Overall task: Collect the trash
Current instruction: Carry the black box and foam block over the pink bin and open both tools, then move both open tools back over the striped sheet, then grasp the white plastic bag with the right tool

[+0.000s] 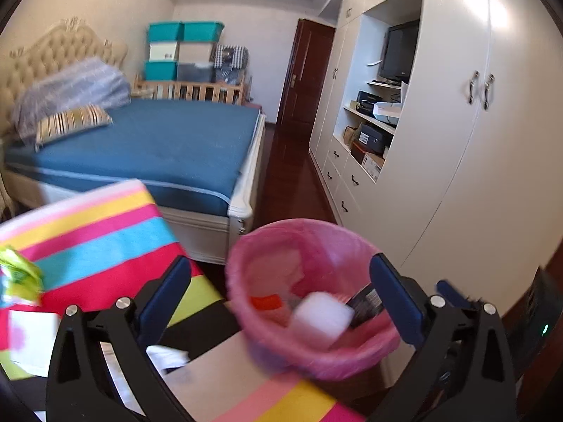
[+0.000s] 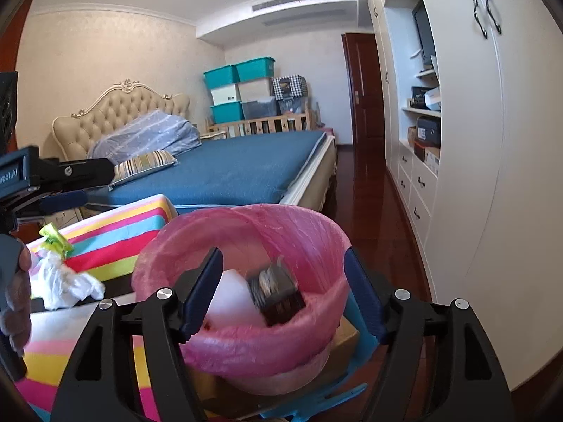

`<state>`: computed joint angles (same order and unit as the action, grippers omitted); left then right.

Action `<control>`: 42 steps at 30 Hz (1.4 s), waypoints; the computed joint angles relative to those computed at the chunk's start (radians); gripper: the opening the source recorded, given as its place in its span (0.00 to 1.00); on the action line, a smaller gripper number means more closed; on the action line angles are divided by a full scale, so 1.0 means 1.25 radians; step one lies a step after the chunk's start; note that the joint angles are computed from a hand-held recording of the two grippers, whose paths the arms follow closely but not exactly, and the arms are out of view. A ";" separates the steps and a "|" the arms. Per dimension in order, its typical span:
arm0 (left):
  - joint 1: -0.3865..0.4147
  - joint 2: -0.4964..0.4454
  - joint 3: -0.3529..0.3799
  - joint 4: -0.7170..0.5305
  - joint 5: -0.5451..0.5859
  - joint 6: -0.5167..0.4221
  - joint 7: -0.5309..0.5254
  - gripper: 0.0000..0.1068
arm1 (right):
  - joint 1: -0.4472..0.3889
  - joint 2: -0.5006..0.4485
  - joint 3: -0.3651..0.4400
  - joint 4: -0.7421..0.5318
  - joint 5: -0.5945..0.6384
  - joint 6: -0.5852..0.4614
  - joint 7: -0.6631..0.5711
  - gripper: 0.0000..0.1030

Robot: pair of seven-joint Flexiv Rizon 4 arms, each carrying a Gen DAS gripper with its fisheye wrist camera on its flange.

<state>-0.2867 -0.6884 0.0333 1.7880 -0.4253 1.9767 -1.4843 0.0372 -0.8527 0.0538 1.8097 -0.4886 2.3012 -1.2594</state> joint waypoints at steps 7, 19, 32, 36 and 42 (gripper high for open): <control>-0.165 0.060 0.154 0.201 -0.106 0.137 0.161 0.92 | 0.003 0.034 0.013 0.107 -0.029 0.059 -0.024 0.66; -0.086 0.178 0.106 0.547 -0.275 0.289 0.089 0.92 | 0.099 0.103 0.055 0.187 -0.082 -0.039 -0.094 0.71; -0.003 0.187 0.028 0.636 -0.371 0.366 0.090 0.92 | 0.201 0.124 0.114 0.153 -0.067 -0.202 -0.126 0.78; 0.055 0.204 0.025 0.663 -0.277 0.371 0.010 0.92 | 0.211 0.112 0.139 0.103 -0.046 -0.293 -0.095 0.78; 0.077 0.218 0.029 0.674 -0.252 0.341 -0.039 0.92 | 0.341 0.110 0.040 0.080 0.063 -0.329 -0.124 0.79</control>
